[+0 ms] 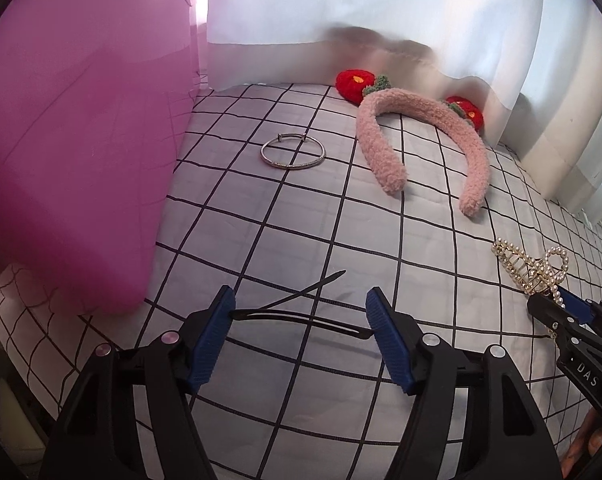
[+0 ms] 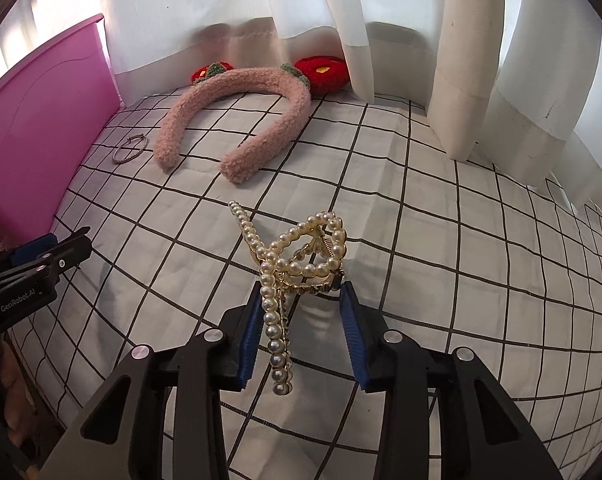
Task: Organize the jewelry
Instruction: 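Lift the pearl claw clip off the table with the right gripper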
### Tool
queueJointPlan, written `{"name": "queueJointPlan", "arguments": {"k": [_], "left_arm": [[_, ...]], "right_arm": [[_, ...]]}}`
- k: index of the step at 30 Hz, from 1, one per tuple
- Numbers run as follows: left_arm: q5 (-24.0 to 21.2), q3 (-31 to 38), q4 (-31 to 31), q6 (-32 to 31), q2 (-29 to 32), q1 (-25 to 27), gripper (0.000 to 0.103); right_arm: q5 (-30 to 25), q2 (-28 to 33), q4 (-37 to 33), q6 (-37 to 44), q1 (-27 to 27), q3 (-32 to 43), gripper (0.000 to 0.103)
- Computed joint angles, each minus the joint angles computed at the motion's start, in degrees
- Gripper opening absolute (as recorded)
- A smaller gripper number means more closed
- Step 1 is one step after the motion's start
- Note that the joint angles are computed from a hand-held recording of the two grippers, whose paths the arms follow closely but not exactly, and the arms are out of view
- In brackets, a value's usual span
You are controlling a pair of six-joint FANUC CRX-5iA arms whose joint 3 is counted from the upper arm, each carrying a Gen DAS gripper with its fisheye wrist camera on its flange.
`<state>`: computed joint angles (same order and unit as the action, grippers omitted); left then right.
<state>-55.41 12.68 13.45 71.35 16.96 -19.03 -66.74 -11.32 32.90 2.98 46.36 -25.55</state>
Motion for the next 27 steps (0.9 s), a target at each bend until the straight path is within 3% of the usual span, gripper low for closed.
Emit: {"name": "queueJointPlan", "arguments": {"k": [7,8,9,14,17,27], "left_arm": [[-0.25,-0.17,2.32,-1.25,-1.33,0.4,0.066],[-0.24,-0.24,2.67,-1.58,-1.57,0.42,0.066],[-0.23,-0.21,3.03,-1.92,-1.75,0.4,0.066],[-0.35,-0.11,3.83,-3.07,-2.44,0.07,0.066],[-0.35,-0.04,4.47,-3.49,-2.88,0.06,0.066],[-0.56,1.01,6.2,-4.79,-3.76,-0.07,0.066]], "right_arm": [[-0.57,-2.18,1.63,-1.41,1.17,-0.91,0.035],[-0.53,-2.62,1.8,-1.53,1.34,-1.01,0.022],[-0.63,-2.83,1.61,-1.35,1.45,-0.81,0.017],[-1.01,-3.78,1.12,-0.99,1.45,-0.66,0.015],[3.09,-5.78,1.1,-1.8,-0.07,-2.19,0.008],[3.13,-8.25,2.65,-2.39,0.45,-2.49,0.007]]}}
